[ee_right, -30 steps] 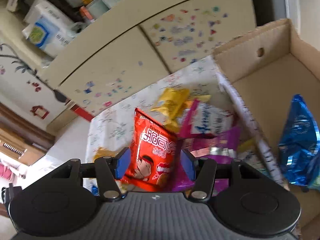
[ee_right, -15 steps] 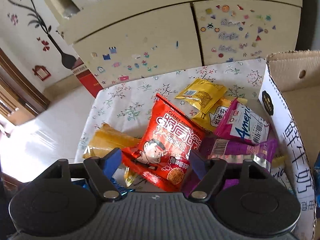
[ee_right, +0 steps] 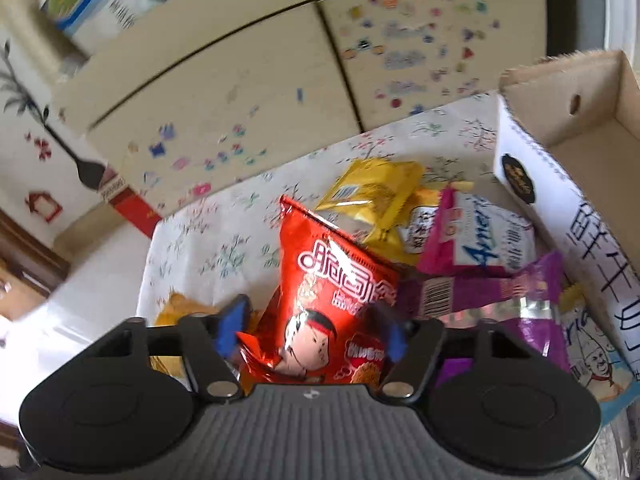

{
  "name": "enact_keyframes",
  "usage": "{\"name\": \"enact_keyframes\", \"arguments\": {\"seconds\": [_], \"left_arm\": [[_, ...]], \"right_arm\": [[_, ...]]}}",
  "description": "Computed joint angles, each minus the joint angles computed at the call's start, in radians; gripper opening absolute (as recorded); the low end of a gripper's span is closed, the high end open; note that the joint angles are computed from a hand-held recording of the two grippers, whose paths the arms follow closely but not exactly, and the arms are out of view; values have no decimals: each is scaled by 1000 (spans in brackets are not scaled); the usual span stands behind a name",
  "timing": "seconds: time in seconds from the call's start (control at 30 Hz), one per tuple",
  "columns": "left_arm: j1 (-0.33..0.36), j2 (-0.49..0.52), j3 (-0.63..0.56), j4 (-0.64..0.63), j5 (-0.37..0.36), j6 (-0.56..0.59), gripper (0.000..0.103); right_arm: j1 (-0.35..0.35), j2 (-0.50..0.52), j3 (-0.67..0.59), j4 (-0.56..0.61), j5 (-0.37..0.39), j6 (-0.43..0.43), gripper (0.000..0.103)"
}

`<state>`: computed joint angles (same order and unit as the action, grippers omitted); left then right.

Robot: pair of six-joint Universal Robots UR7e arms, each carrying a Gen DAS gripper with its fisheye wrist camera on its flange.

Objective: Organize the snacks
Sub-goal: 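Lift and carry the red chip bag and blue foil bag over the cardboard box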

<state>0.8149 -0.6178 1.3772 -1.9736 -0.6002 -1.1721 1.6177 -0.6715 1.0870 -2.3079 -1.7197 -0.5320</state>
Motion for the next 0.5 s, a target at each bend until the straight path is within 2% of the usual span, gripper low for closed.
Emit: {"name": "enact_keyframes", "arguments": {"seconds": [0.13,0.33,0.47,0.5], "left_arm": [[1,-1,-2,1,-3,-8,73],[0,-3,0,8,-1,-24,73],[-1,1,-5,20,3,-27,73],[-1,2,-7,24,4,-28,73]], "right_arm": [[-8,-4,-30,38,0,44,57],[20,-32,27,-87,-110,-101,54],[5,-9,-14,-41,-98,-87,53],[0,-7,-26,-18,-82,-81,46]]}}
